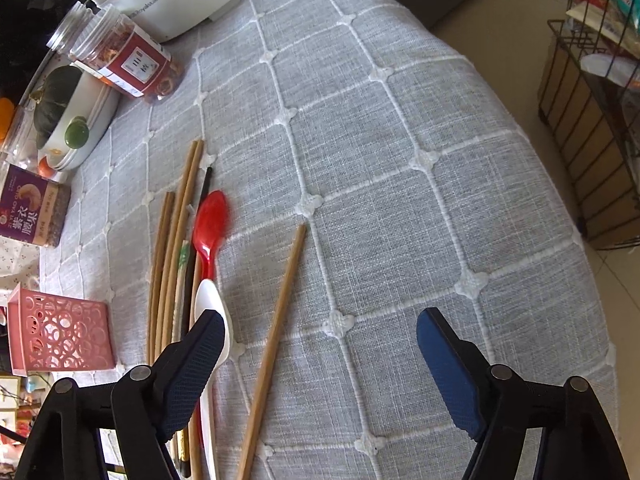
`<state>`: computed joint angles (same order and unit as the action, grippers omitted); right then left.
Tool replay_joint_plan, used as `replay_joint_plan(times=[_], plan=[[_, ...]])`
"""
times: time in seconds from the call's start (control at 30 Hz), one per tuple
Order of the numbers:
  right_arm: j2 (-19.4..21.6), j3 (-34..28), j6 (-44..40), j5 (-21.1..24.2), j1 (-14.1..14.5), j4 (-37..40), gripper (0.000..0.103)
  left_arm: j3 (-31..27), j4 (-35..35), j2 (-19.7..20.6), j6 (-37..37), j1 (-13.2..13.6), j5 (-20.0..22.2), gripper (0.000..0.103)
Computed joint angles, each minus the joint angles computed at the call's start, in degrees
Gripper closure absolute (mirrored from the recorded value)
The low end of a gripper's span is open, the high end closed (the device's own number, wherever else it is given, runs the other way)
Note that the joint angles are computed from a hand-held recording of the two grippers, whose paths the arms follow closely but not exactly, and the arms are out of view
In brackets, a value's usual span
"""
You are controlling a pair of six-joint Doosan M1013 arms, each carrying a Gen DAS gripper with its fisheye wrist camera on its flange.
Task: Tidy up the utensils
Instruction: 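Lift the black chopstick with the left tool while the right tool grasps a wooden chopstick, then carry both chopsticks over the pink basket and open both tools to drop them in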
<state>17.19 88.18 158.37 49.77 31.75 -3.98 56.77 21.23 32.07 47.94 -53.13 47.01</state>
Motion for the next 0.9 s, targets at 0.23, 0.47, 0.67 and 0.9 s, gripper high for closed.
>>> replay_joint_plan(times=[0.23,0.47,0.67,0.9], plan=[[-0.3,3.0,-6.1,-7.0,-2.3,9.2,0.039,4.7,-2.3,-3.1,0.3,1.0,-5.9,0.098],[1.9,0.0,-6.6,-3.6,-1.9,5.9,0.052,7.0,-1.5,-5.0,-0.3,1.6,-8.5,0.098],[8.5,-10.8,-9.8,15.3,2.8,-9.2,0.081,8.5,1.4,-6.3,-3.9,1.8,-9.9,0.098],[5.2,-7.5,-8.2,6.3,2.8,-8.1,0.099,10.8,14.3,-8.8,-14.9,1.2,-13.9,0.098]])
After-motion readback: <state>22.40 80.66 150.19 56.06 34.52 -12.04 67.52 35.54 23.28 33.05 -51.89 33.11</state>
